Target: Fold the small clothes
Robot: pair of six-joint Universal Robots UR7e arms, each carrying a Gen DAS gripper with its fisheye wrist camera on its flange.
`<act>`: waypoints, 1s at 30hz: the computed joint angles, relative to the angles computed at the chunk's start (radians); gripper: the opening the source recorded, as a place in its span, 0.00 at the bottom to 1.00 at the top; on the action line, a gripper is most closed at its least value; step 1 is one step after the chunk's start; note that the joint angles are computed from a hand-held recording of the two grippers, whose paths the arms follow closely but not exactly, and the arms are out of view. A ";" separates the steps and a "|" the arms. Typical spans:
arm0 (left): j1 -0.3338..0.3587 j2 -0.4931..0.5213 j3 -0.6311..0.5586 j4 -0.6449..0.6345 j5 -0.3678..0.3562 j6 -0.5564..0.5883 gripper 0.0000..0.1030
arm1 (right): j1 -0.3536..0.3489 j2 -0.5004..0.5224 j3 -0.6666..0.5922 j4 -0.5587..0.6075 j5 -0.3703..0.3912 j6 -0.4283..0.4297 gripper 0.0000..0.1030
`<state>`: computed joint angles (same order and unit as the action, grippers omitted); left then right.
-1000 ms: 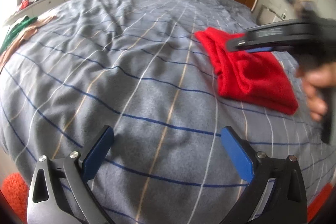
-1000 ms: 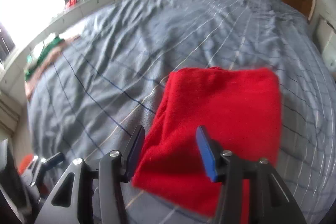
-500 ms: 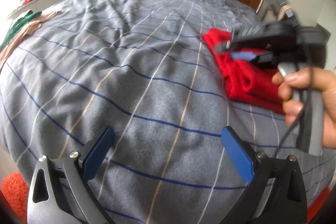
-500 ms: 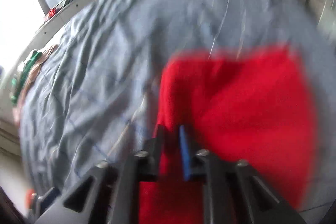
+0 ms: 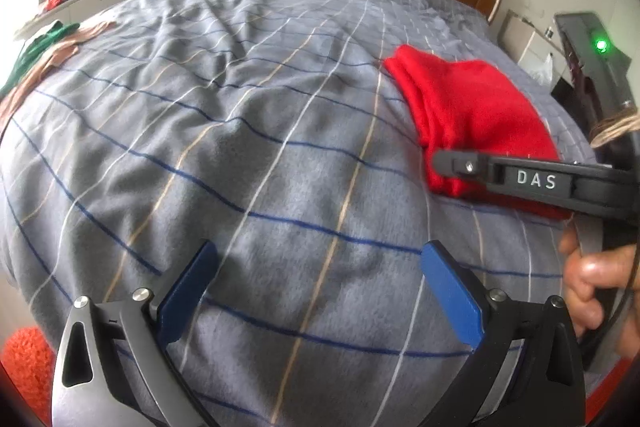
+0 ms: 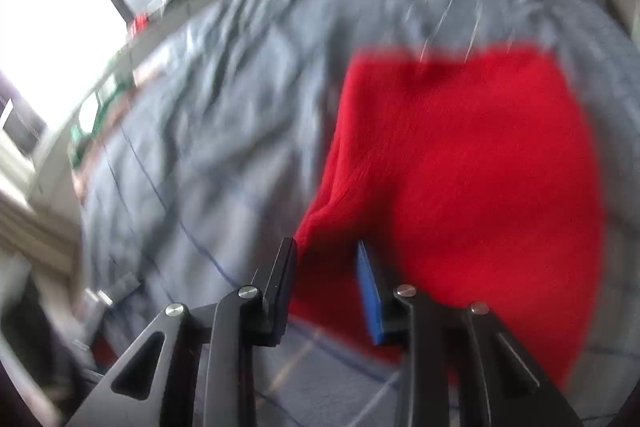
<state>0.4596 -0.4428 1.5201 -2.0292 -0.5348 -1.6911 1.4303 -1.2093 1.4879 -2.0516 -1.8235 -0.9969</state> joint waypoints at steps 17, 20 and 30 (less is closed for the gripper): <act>-0.006 0.041 -0.080 0.157 -0.011 -0.010 0.99 | -0.149 -0.068 -0.114 0.043 0.047 -0.055 0.33; -0.015 0.043 -0.083 0.182 -0.012 -0.016 0.99 | -0.184 -0.144 -0.048 0.044 0.130 -0.086 0.37; -0.005 0.081 -0.154 0.302 -0.014 -0.045 0.99 | -0.318 -0.313 0.101 -0.073 0.308 -0.180 0.74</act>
<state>0.4548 -0.3616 1.3659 -1.7275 -0.5488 -1.7364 1.1121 -1.5219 1.5885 -2.1250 -1.5152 -1.1764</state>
